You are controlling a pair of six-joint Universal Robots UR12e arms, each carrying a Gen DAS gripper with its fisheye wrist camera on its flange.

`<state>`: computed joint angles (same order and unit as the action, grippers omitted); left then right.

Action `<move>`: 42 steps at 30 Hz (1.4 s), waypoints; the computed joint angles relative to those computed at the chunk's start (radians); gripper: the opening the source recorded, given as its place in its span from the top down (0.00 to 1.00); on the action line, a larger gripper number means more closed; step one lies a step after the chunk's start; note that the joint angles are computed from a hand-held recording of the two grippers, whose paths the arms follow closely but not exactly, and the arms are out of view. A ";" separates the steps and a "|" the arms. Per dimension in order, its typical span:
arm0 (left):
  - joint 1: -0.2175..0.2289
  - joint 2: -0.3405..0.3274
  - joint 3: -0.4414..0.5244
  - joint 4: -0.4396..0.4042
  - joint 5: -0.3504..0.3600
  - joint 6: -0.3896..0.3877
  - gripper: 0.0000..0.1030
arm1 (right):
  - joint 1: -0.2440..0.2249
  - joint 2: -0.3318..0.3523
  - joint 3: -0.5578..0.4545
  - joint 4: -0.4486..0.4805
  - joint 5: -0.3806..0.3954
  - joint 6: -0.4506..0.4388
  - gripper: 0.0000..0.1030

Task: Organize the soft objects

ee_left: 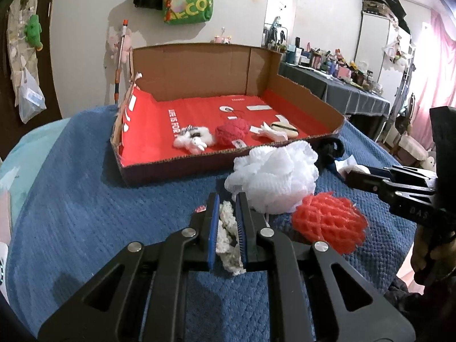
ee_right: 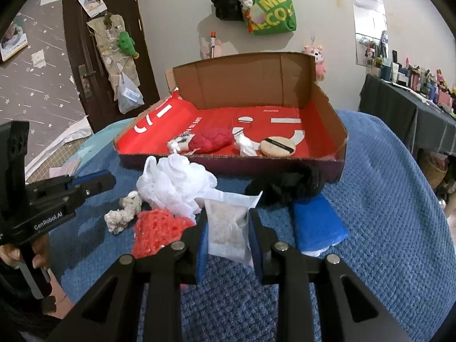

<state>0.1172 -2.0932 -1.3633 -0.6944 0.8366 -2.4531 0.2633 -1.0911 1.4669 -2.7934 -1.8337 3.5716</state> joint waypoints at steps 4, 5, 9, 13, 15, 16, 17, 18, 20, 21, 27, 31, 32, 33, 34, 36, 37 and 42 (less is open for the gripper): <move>0.001 0.005 -0.014 -0.010 0.001 0.024 0.89 | -0.002 -0.003 0.005 0.015 0.004 0.012 0.74; 0.003 0.006 -0.019 -0.008 -0.003 0.026 0.89 | -0.003 -0.005 0.008 0.018 0.006 0.015 0.74; 0.005 0.006 -0.023 -0.051 -0.006 0.040 0.88 | -0.005 -0.010 0.022 0.036 0.023 0.028 0.72; 0.006 0.009 -0.035 -0.047 -0.003 0.031 0.64 | -0.003 -0.009 0.033 0.065 0.029 0.041 0.70; 0.009 0.016 -0.059 0.010 -0.009 0.016 0.33 | -0.002 -0.007 0.035 0.081 0.028 0.047 0.61; 0.013 0.019 -0.072 0.045 -0.025 0.008 0.30 | 0.001 -0.007 0.038 0.086 0.020 0.047 0.58; 0.016 0.021 -0.082 0.068 -0.042 0.011 0.30 | 0.003 -0.007 0.040 0.085 0.012 0.045 0.56; 0.017 0.024 -0.085 0.069 -0.049 0.025 0.30 | 0.005 -0.007 0.041 0.086 0.006 0.042 0.55; 0.015 0.024 -0.083 0.054 -0.041 0.031 0.30 | 0.009 -0.007 0.041 0.093 -0.008 0.034 0.54; 0.014 0.022 -0.080 0.048 -0.036 0.028 0.30 | 0.011 -0.006 0.041 0.094 -0.016 0.032 0.51; -0.002 0.002 -0.043 -0.007 0.033 -0.006 0.30 | 0.023 0.001 0.036 0.110 -0.072 0.023 0.33; -0.011 -0.012 -0.014 -0.067 0.052 -0.006 0.40 | 0.024 0.002 0.039 0.097 -0.087 0.024 0.41; -0.013 -0.016 -0.008 -0.081 0.052 -0.005 0.47 | 0.023 0.003 0.039 0.092 -0.086 0.026 0.54; -0.016 -0.018 -0.004 -0.093 0.056 -0.008 0.61 | 0.021 0.003 0.041 0.083 -0.078 0.027 0.66; -0.016 -0.021 0.002 -0.107 0.056 -0.008 0.67 | 0.019 0.003 0.043 0.073 -0.067 0.027 0.70; -0.014 -0.024 0.008 -0.123 0.035 -0.010 0.71 | 0.019 0.004 0.044 0.060 -0.064 0.016 0.74; -0.013 -0.024 0.008 -0.122 0.033 -0.011 0.74 | 0.021 0.004 0.046 0.045 -0.074 0.009 0.75; -0.010 -0.015 -0.004 -0.090 0.027 -0.020 0.76 | 0.017 -0.005 0.057 0.008 -0.066 0.008 0.75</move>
